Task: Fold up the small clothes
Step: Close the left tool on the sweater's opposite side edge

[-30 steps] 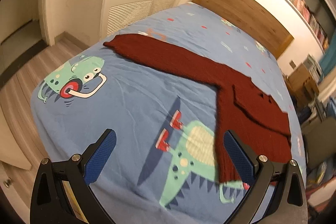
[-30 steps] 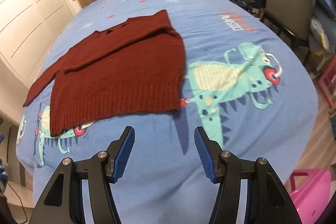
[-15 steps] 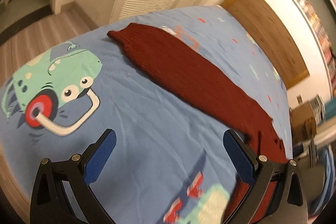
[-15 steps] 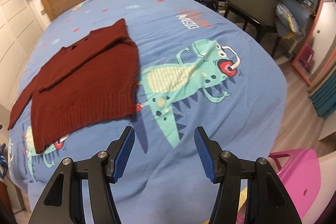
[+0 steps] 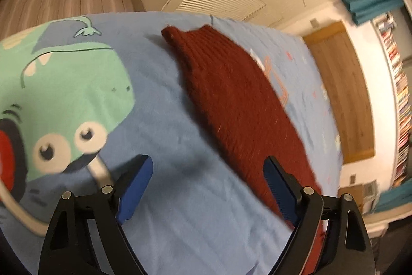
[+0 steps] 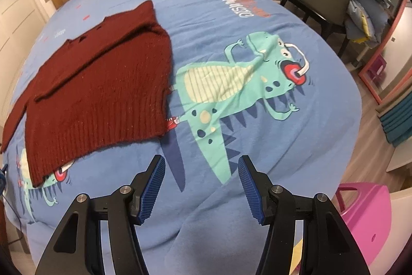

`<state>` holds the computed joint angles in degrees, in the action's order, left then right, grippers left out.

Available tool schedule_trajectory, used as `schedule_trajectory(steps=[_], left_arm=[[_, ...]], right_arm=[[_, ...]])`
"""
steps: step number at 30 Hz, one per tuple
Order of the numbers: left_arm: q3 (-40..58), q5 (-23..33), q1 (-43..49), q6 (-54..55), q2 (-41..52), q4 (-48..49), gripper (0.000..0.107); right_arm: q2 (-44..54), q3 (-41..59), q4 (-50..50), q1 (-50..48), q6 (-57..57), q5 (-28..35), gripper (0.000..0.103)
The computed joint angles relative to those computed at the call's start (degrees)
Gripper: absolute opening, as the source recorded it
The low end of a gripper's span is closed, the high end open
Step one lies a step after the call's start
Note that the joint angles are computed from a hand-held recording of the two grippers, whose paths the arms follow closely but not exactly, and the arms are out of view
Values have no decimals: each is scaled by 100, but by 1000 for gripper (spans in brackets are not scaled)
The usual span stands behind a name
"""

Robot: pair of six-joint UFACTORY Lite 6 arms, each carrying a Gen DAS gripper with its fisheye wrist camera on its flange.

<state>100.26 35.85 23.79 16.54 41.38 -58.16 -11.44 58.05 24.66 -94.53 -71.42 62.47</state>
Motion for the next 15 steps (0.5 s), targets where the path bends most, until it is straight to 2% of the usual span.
schedule_trajectory(steps=[2, 6, 7, 11, 15], left_arm=[[361, 152, 127, 172, 317, -397, 82], [745, 529, 398, 603, 779, -1413, 68], [1022, 632, 457, 619, 1024, -1688, 67], [1213, 806, 629, 756, 1241, -2199, 67], [1832, 1104, 725, 523, 1725, -2396, 53]], right_arm=[[0, -64, -59, 128, 99, -97, 61], [4, -154, -125, 294, 198, -252, 61], [18, -166, -148, 323, 208, -290, 61], [117, -155, -227, 375, 260, -426, 61], [212, -153, -280, 399, 299, -539, 61]])
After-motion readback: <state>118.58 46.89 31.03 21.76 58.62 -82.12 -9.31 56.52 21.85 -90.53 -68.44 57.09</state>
